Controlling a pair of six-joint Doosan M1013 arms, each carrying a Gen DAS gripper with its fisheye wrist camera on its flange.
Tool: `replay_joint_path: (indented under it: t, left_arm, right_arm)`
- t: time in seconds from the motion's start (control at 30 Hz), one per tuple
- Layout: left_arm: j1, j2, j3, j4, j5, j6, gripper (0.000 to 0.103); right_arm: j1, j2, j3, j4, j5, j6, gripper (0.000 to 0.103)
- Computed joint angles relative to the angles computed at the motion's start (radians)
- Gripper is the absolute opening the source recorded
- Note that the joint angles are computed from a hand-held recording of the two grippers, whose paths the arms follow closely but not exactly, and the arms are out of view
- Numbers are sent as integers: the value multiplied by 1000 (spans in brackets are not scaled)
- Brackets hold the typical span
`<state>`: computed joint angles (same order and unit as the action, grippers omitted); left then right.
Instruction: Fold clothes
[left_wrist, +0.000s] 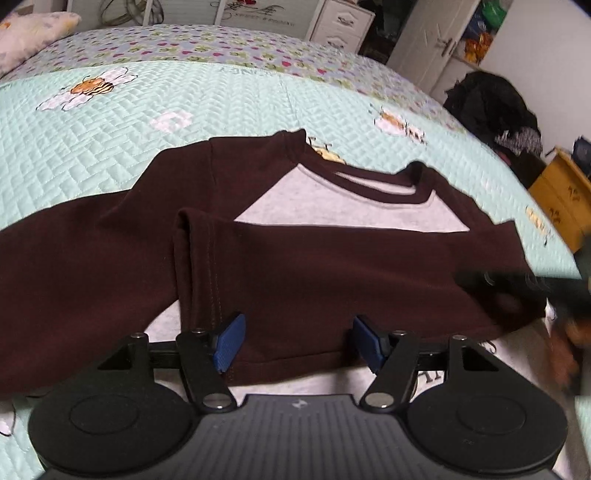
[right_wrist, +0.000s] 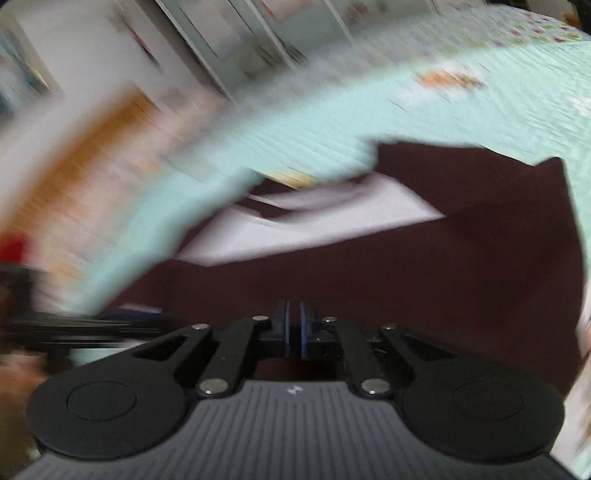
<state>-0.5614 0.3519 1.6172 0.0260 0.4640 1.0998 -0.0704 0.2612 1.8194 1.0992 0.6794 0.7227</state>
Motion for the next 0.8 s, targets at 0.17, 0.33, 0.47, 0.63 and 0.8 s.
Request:
replay_joint_path:
  t: [0.17,0.33,0.47,0.63,0.8]
  left_arm:
    - [-14,14,-36,56,75,-4,74]
    - [-19,14,-26,67,49,-15,84]
    - [-37,22,-33,154,66,-80,87]
    - [-26,20,-38,95,77,-25,87]
    - [-27,21,-28,103,49,-52,93]
  right_arm:
    - [-2,10,3,133,-194,-68,0]
    - [-2,-13,19,184,35,-240,4]
    - [59,48,-60,-10,107,-137,0]
    - [79,50,-62,16,-161,31,2]
    - [69,59,-52,174,118,-206,2]
